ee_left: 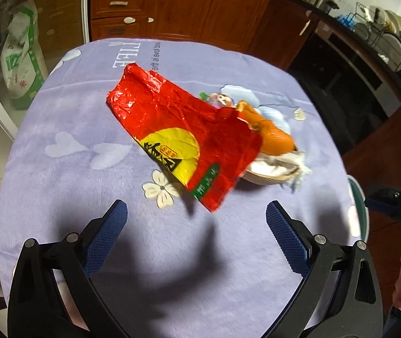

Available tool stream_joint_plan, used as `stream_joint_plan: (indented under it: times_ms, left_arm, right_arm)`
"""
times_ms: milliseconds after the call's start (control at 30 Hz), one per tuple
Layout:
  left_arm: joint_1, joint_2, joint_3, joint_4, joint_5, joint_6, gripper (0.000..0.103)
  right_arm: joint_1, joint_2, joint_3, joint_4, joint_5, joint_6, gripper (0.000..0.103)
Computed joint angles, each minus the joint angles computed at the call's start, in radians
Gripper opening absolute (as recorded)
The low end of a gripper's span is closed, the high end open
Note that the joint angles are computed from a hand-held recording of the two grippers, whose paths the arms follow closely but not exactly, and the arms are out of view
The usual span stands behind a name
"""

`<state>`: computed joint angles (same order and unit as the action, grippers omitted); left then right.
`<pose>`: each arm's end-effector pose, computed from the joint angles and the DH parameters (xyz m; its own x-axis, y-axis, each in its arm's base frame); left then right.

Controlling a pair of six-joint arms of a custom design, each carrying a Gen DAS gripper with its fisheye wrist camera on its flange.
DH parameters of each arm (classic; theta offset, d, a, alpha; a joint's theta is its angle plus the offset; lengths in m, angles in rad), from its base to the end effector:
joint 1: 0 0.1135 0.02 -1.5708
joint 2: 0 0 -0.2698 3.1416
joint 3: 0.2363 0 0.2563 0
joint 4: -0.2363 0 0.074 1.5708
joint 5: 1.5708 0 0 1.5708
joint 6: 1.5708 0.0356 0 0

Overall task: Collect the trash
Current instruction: 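Move both tools back over the table toward the red wrapper and toy egg, then grasp the red snack wrapper with the left tool while the right tool grasps the purple toy egg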

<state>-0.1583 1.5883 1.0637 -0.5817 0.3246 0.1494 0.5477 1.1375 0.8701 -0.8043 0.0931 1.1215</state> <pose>0.3129 -0.0615 0.2141 -0.8298 0.2753 -0.4854 0.4187 0.8822 -0.2153 0.1855 0.1093 0.2543 -0.7584 0.5880 -0.2814 0.4665 0.7911 0.3957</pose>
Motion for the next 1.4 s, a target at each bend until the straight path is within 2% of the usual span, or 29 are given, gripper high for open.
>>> stream_joint_plan:
  times_ms: [167,233,300,333,367,400,467,600,833,967,1033,1067,1100,1133,1200,1267,1400]
  left_arm:
    - [-0.053,0.065,0.009,0.091,-0.082,-0.038,0.098]
    - [-0.067,0.093,0.016,0.124,-0.105,-0.053,0.088]
    - [-0.066,0.125,0.032,0.127,-0.099,-0.057,0.06]
    - [-0.063,0.139,0.04,0.124,-0.093,-0.059,0.051]
    - [-0.06,0.149,0.044,0.123,-0.09,-0.058,0.031]
    - [-0.055,0.153,0.044,0.125,-0.083,-0.055,0.017]
    - [-0.041,0.15,0.038,0.132,-0.07,-0.039,0.008]
    - [-0.014,0.115,0.018,0.115,-0.037,0.034,0.004]
    - [0.058,0.043,-0.047,0.009,0.036,0.2,0.004]
    - [0.107,0.033,-0.045,-0.054,0.058,0.238,0.011]
    - [0.124,0.013,-0.044,-0.063,0.057,0.219,0.037]
    - [0.131,0.007,-0.041,-0.062,0.057,0.205,0.056]
    - [0.141,-0.008,-0.043,-0.058,0.065,0.185,0.064]
    - [0.146,-0.018,-0.042,-0.058,0.069,0.161,0.067]
    - [0.141,-0.034,-0.047,-0.055,0.078,0.131,0.081]
    - [0.098,-0.047,-0.064,-0.033,0.045,0.115,0.089]
    - [0.036,-0.014,-0.066,-0.002,-0.04,0.056,0.091]
  right_arm:
    - [-0.047,0.05,-0.023,0.07,-0.053,-0.02,0.085]
    - [-0.064,0.061,-0.035,0.091,-0.066,-0.025,0.085]
    - [-0.082,0.067,-0.05,0.12,-0.084,-0.026,0.085]
    - [-0.09,0.073,-0.056,0.136,-0.094,-0.027,0.085]
    - [-0.098,0.083,-0.055,0.148,-0.104,-0.033,0.085]
    - [-0.103,0.092,-0.05,0.149,-0.107,-0.041,0.085]
    - [-0.107,0.123,-0.03,0.158,-0.111,-0.06,0.085]
    - [-0.116,0.181,0.011,0.176,-0.127,-0.089,0.085]
    - [-0.122,0.282,0.094,0.185,-0.137,-0.125,0.085]
    - [-0.124,0.341,0.16,0.175,-0.143,-0.144,0.085]
    - [-0.119,0.363,0.193,0.172,-0.143,-0.151,0.085]
    - [-0.115,0.371,0.207,0.169,-0.142,-0.155,0.085]
    - [-0.111,0.375,0.217,0.166,-0.14,-0.157,0.085]
    - [-0.108,0.378,0.225,0.164,-0.138,-0.159,0.085]
    - [-0.1,0.377,0.23,0.164,-0.132,-0.157,0.085]
    - [-0.1,0.369,0.225,0.164,-0.134,-0.151,0.085]
    - [-0.106,0.352,0.221,0.149,-0.132,-0.155,0.085]
